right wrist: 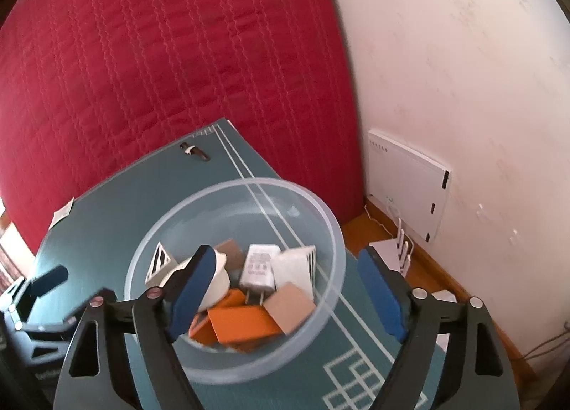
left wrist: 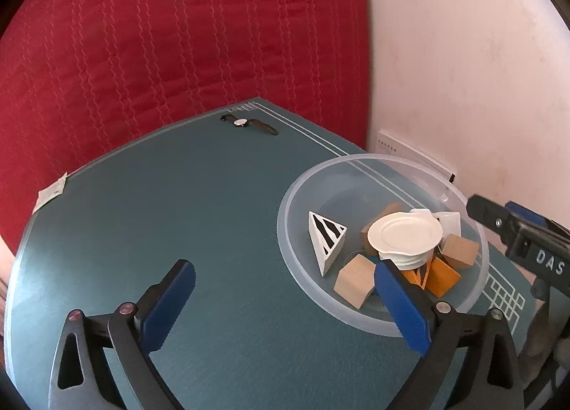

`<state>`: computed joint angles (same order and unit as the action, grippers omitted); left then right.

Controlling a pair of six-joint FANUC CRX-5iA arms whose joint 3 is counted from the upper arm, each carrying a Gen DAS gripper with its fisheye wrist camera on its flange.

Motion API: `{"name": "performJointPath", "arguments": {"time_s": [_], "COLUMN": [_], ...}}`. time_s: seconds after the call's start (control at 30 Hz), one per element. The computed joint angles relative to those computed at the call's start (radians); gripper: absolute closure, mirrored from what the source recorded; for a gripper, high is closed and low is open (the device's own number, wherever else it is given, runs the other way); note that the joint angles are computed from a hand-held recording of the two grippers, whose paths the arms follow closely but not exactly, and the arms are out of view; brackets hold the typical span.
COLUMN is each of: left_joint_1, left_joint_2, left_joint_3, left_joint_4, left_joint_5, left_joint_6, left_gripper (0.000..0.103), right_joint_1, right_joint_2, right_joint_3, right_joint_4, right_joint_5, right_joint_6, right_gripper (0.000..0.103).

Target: Organize rigid objects

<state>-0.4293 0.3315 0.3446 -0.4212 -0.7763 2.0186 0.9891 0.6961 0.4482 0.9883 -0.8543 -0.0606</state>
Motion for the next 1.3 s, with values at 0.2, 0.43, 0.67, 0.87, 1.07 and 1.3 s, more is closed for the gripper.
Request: {"name": "performJointPath", "arguments": {"time_s": [0.2, 0.43, 0.67, 0.87, 1.07, 1.3], "left_joint_1": [-0.012, -0.039, -0.048, -0.044, -0.041, -0.057], "left_joint_2": [-0.019, -0.048, -0.055, -0.046, -0.043, -0.038], "left_joint_3": [-0.016, -0.032, -0.034, -0.023, -0.021, -0.014], "left_joint_4": [-0.011, -0.089, -0.111, -0.105, -0.107, -0.131], "left_joint_5": [0.005, -0.014, -0.039, -0.064, -0.077, -0.084], "left_joint_6": [0.009, 0.072, 0.095, 0.094, 0.107, 0.113], "left_gripper": [0.001, 0.001, 0.001, 0.001, 0.001, 0.001], "right_joint_1": [0.02, 0.051, 0.072, 0.078, 0.072, 0.073], "right_joint_2": [-0.038, -0.037, 0.001, 0.023, 0.035, 0.04], "right_joint_3": [-0.059, -0.05, 0.014, 0.05, 0.075, 0.077], "right_joint_4": [0.026, -0.025, -0.051, -0.066, -0.098, -0.095], "right_joint_5": [-0.013, -0.014, -0.055, -0.099, -0.11, -0.115], "right_joint_6": [0.009, 0.137, 0.228, 0.265, 0.282, 0.287], "right_gripper": [0.012, 0.009, 0.008, 0.008, 0.008, 0.008]}}
